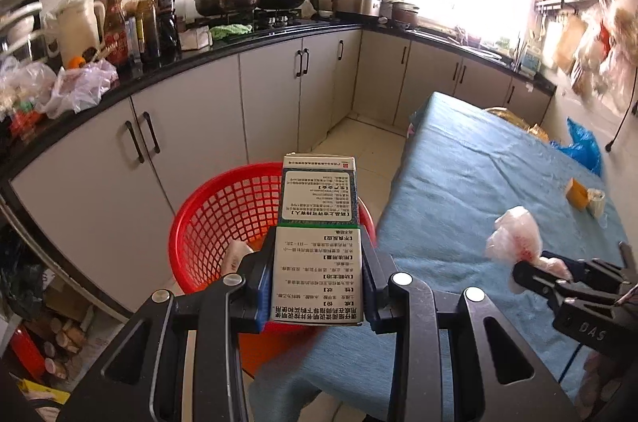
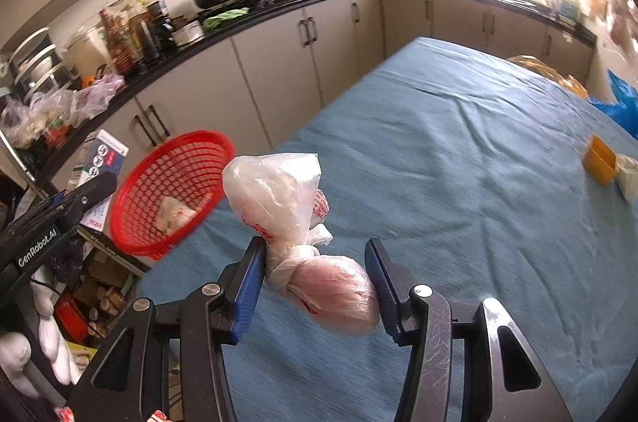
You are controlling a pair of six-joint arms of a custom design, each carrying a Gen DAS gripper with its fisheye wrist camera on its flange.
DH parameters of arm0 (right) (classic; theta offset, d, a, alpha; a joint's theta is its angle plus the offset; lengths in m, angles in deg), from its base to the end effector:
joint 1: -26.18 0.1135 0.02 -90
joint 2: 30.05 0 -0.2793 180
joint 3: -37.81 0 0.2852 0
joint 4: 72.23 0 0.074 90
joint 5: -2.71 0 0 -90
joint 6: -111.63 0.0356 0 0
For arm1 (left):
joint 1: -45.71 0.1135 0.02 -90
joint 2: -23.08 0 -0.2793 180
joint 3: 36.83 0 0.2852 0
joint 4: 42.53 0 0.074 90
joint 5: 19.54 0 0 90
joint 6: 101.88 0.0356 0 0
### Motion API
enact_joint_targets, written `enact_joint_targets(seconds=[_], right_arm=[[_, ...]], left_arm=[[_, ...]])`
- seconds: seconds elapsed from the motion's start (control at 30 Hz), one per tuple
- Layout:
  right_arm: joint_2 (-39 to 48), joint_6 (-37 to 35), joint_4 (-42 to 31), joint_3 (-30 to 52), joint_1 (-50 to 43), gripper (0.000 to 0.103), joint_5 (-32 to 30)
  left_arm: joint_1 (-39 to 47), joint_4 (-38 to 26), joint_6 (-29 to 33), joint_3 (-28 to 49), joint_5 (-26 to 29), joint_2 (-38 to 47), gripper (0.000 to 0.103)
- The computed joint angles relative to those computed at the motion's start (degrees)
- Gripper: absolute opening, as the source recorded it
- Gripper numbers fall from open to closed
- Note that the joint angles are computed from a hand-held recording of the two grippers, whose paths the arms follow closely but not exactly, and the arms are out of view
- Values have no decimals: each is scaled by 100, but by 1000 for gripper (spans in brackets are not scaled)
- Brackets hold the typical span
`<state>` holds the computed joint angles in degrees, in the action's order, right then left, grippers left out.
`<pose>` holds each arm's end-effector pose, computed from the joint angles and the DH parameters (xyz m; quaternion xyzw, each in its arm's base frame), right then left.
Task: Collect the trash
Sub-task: 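Carry the medicine box and plastic bag to the red basket and open both tools, then move both open tools back over the table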
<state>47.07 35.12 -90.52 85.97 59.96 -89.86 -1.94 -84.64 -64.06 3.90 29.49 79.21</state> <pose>0.2332 0.1579 0.1672 -0.1720 0.9150 0.1652 0.3254 0.1476 -0.1273 0.1846 -0.1334 0.8948 0.0159 0.4258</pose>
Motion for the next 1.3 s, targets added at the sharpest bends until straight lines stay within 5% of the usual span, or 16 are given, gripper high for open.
enact_joint_targets(seconds=[0.23,0.47,0.7,0.97,1.3], right_arm=[[977,178,239,899,547,55,-101],[2164,342,369,2011,951,57,-233],[2881,718,549,2627,813,61,-604],[2624,850,606,2050,597,62,-669],[1671,782,652,1001,116,64,-452]], left_arm=[[2086,735,1859,-374,1265,-770,34],[3493,1644,2485,-544,2546,-295,34],[4049,1911,2474,-810,3189,-544,61],[3046,1104,2099,-834,2241,-1171,67],[691,160,910,-305,4,-511,70]])
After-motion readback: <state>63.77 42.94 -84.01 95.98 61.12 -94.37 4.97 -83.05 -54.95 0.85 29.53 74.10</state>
